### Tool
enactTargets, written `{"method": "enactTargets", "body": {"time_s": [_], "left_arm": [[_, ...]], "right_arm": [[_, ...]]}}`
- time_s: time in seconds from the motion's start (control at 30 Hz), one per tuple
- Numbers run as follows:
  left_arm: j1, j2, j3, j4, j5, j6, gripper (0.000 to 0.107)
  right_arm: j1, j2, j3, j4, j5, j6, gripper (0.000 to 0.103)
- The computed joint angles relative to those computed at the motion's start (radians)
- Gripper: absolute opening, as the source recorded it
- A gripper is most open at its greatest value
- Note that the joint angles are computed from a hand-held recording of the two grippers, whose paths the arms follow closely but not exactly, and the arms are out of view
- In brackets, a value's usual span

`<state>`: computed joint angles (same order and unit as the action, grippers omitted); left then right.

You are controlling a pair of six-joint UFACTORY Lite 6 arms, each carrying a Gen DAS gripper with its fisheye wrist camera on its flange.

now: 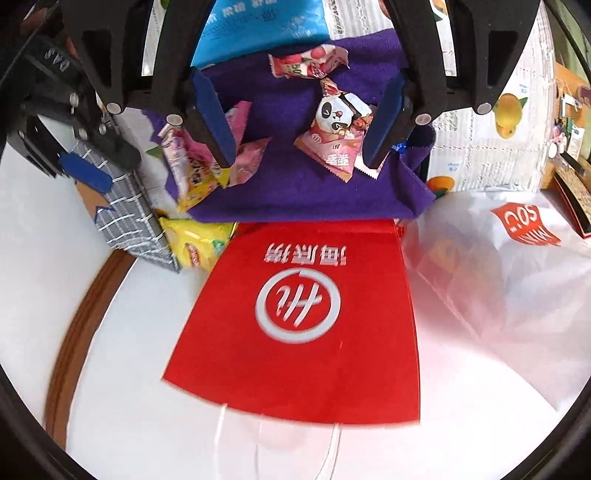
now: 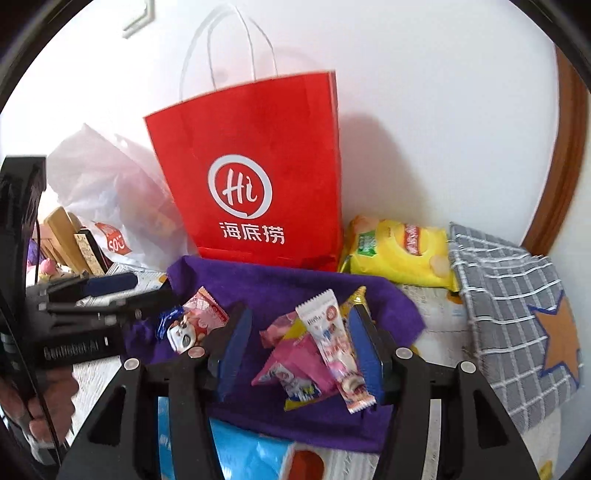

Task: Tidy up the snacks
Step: 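Move both grippers back toward the green and red snack bags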

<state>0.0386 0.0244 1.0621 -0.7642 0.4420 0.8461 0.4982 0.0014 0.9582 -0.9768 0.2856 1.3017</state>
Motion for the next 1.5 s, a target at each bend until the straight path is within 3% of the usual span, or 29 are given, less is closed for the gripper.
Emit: {"method": "enactTargets", "body": {"time_s": [0.1,0.27,0.4,0.7,0.93,1.17,1.5], "left_arm": [[0.0,-0.097,-0.054,-0.026,0.016,0.015,0.076],[0.014,-0.268,-0.18,0.017,0.08,-0.021,0.077],[0.043,-0.42,-0.308,0.055,0.121,-0.038,0.077],[0.249,-0.777,-0.537,0.057,0.354,0.05,0.077],[0.565,-0.913,-0.63,0.005,0.57,0.25,0.077],[0.783,-0.89,-0.711,-0.023,0.629,0.426,0.077],[0.885,-0.806,-0.771,-0.026,0.591,0.567,0.076]], "right_arm": [[0.075,-0.108,-0.068,-0.083,0.115,0.081,0.061],[0.195,-0.263,-0.162,-0.059,0.296,0.132,0.063],[0.264,-0.393,-0.259,0.017,0.339,0.153,0.063],[0.565,-0.54,-0.379,0.051,0.551,0.318,0.063],[0.746,-0.615,-0.459,0.087,0.653,0.451,0.063],[0.843,-0.601,-0.558,0.059,0.621,0.622,0.063],[0.786,-0.397,-0.635,-0.08,0.358,0.847,0.065]]}}
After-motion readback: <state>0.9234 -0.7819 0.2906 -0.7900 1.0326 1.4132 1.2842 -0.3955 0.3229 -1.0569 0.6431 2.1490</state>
